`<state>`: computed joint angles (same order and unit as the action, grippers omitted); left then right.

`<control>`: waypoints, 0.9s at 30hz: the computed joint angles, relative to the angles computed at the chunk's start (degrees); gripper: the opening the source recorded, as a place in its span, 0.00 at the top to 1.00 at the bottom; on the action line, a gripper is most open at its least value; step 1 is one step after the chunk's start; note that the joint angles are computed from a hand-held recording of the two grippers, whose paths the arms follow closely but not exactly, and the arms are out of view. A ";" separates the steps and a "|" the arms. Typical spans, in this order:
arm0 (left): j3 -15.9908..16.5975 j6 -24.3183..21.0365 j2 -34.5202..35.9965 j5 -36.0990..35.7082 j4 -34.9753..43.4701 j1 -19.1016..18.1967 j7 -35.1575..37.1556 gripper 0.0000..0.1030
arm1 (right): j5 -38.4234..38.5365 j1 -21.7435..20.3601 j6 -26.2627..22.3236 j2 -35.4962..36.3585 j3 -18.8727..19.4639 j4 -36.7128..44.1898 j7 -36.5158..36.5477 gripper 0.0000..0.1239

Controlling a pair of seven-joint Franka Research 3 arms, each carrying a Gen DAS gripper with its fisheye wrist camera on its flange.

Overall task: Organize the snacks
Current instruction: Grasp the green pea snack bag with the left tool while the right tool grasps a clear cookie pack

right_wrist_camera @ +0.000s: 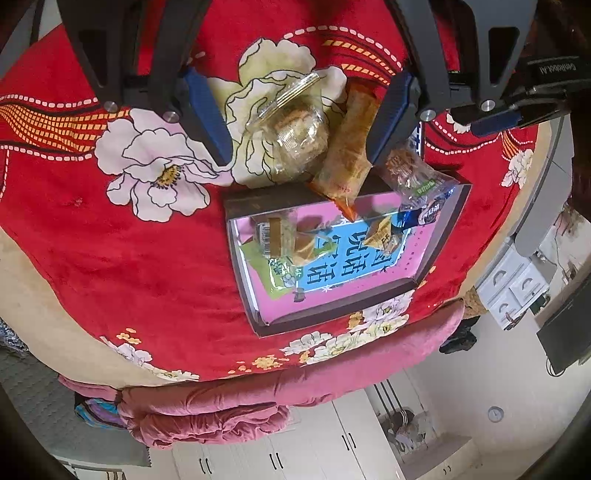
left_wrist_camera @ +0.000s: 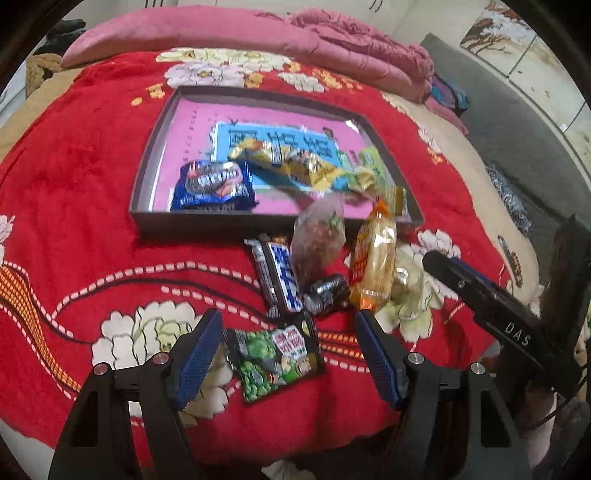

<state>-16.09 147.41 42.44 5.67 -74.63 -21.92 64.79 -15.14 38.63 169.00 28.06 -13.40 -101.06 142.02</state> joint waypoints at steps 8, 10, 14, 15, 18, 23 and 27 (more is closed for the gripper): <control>0.07 -4.29 0.50 -0.63 1.09 -0.68 -1.53 0.27 | 0.99 -2.09 -3.13 0.09 2.57 0.64 -2.09 0.40; 0.34 -5.08 0.58 -0.47 1.26 -1.02 -2.13 0.27 | 1.14 -2.36 -3.54 0.09 2.96 0.68 -2.27 0.40; 1.02 -6.50 0.80 0.57 1.81 -1.90 -3.19 0.27 | 1.23 -2.76 -4.27 0.23 3.55 1.00 -2.88 0.40; 1.07 -6.81 0.88 0.76 1.97 -2.06 -3.37 0.27 | 1.16 -2.77 -4.39 0.24 3.61 1.07 -2.96 0.40; 0.99 -7.52 1.14 0.87 2.36 -2.17 -3.63 0.27 | 1.27 -3.18 -5.07 0.39 4.17 1.40 -3.63 0.40; 1.69 -9.36 1.78 2.12 3.63 -3.14 -4.31 0.27 | 2.44 -4.39 -6.36 0.87 5.63 2.17 -5.23 0.40; 2.32 -12.37 3.43 3.21 6.45 -4.09 -4.58 0.27 | 5.06 -6.31 -8.75 1.86 7.87 3.61 -7.87 0.40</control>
<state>-13.77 135.04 45.87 8.88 -68.19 -26.00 60.21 -10.08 32.32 160.24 29.93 -5.53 -97.45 134.14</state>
